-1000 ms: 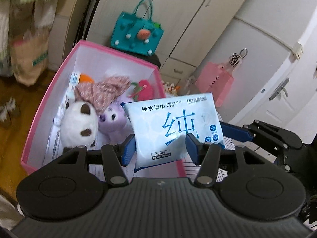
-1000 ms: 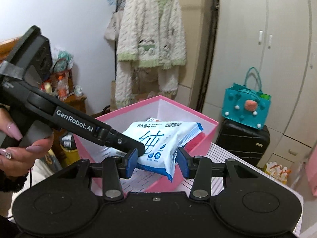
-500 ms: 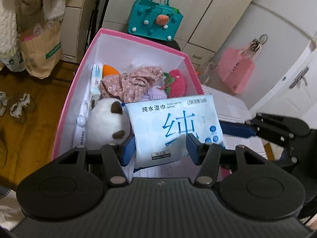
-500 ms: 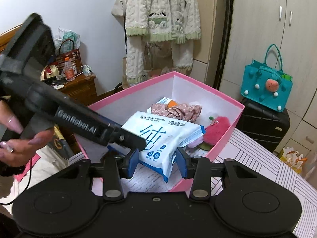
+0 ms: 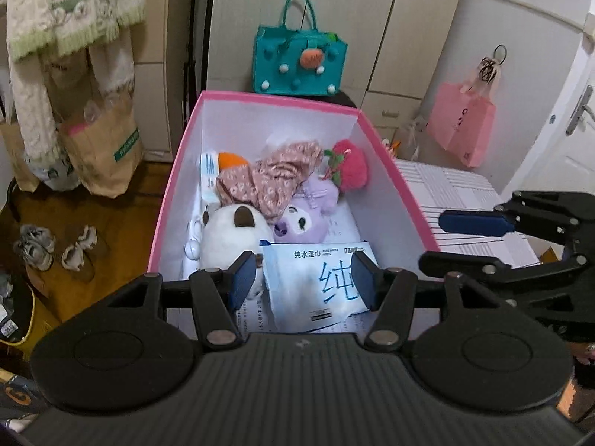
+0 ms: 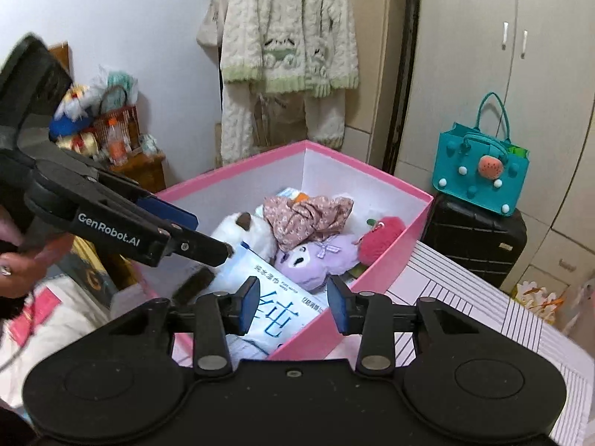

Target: Organize soft objects

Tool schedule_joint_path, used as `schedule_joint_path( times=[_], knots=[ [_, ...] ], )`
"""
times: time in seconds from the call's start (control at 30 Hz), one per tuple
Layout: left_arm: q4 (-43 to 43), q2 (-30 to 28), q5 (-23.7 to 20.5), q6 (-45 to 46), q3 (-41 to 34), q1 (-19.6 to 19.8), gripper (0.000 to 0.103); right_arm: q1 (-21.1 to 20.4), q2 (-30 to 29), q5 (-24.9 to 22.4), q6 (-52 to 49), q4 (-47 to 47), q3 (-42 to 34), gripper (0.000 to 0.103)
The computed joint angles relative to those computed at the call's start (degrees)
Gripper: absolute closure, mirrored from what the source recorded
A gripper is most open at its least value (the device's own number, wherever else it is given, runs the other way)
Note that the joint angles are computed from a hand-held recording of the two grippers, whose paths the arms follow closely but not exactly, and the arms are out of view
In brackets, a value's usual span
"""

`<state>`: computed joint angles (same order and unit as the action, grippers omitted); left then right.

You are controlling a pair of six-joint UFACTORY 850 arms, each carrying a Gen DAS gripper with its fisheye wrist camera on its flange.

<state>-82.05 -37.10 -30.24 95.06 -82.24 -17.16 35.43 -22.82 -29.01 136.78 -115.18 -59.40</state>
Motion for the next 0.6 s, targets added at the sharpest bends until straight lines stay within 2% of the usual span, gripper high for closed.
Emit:
schedule_joint_path(
  times=[0.1, 0.2, 0.4, 0.6],
  knots=[
    [-2.7, 1.8, -0.3, 3.7, 2.1, 0.2, 0.045, 0.2, 2.7, -1.0, 9.4, -6.1, 3.4, 0.057],
    [-4.0, 3.1, 0.0, 5.5, 3.6, -0.1, 0.043, 0.8, 4.9, -2.3, 14.4, -8.3, 6.0, 0.056],
    [-11.3, 6.0, 0.2, 15.0, 8.6, -0.5, 0.043, 2.5, 6.1, -3.9, 12.5, -5.1, 8.2, 0.055],
    [-12.3, 8.8, -0.2, 17.7, 11.9, -1.0, 0.043, 3.8, 7.4, -5.4, 15.8, -5.3, 10.5, 0.053]
  ],
)
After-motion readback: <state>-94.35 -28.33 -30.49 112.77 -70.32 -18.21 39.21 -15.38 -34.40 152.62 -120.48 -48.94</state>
